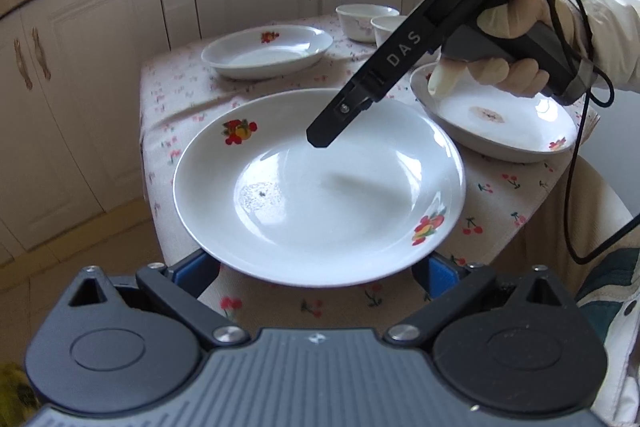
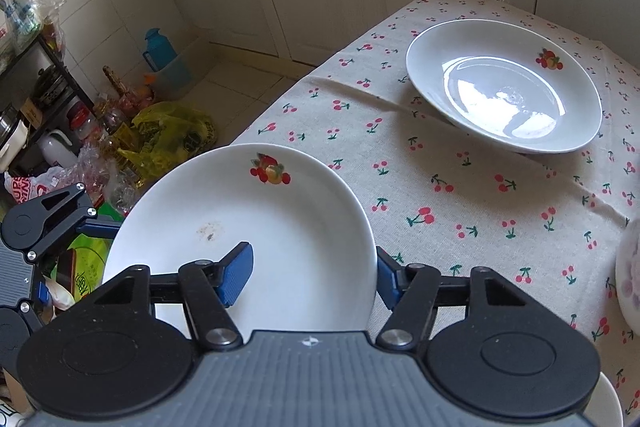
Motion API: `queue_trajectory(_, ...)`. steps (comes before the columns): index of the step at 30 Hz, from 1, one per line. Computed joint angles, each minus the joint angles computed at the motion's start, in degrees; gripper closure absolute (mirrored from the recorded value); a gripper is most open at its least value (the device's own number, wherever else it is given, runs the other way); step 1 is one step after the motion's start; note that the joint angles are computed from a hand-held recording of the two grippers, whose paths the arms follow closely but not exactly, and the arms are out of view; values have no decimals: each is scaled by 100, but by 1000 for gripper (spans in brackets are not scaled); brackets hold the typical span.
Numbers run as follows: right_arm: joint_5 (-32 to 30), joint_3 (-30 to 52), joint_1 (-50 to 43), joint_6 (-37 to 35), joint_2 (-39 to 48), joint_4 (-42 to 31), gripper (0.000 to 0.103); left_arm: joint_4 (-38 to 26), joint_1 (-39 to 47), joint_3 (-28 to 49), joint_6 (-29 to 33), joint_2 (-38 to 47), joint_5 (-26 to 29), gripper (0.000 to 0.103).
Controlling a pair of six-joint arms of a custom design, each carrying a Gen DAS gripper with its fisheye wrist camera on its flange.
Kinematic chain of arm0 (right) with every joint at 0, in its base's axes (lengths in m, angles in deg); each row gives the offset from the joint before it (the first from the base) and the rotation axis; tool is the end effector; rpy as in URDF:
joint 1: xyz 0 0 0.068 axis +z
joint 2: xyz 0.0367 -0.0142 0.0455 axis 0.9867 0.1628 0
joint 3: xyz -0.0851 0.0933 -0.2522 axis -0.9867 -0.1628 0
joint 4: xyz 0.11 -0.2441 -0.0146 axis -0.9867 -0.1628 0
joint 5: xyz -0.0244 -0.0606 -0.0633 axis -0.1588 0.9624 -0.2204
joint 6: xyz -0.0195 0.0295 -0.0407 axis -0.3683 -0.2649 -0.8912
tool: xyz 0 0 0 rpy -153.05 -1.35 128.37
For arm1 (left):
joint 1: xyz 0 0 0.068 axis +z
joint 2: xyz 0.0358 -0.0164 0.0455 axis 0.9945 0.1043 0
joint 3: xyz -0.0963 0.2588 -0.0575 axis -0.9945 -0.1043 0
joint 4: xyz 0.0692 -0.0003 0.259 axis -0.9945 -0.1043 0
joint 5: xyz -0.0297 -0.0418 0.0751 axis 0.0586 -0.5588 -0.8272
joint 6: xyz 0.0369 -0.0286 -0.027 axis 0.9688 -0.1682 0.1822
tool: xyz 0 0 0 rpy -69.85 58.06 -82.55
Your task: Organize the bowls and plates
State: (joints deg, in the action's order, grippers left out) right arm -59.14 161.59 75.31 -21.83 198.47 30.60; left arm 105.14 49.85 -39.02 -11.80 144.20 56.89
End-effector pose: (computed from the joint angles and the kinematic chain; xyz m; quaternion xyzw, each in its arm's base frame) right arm 0.4103 -0.0176 0.0497 -0.4068 0.8607 0.2356 0.1956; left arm 0.2197 -0.1385 -0.0169 0.1484 0.9023 -0.0387 0.4030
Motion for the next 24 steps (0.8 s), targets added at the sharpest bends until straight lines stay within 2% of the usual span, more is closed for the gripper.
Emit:
queue_trajectory(10,3,295,-24,493,97,310,34,-280,477,522,556,64,409,2)
queue_trajectory(24,173,512,-39,890,288,636,34,-514,879,1080,840,316,834,2)
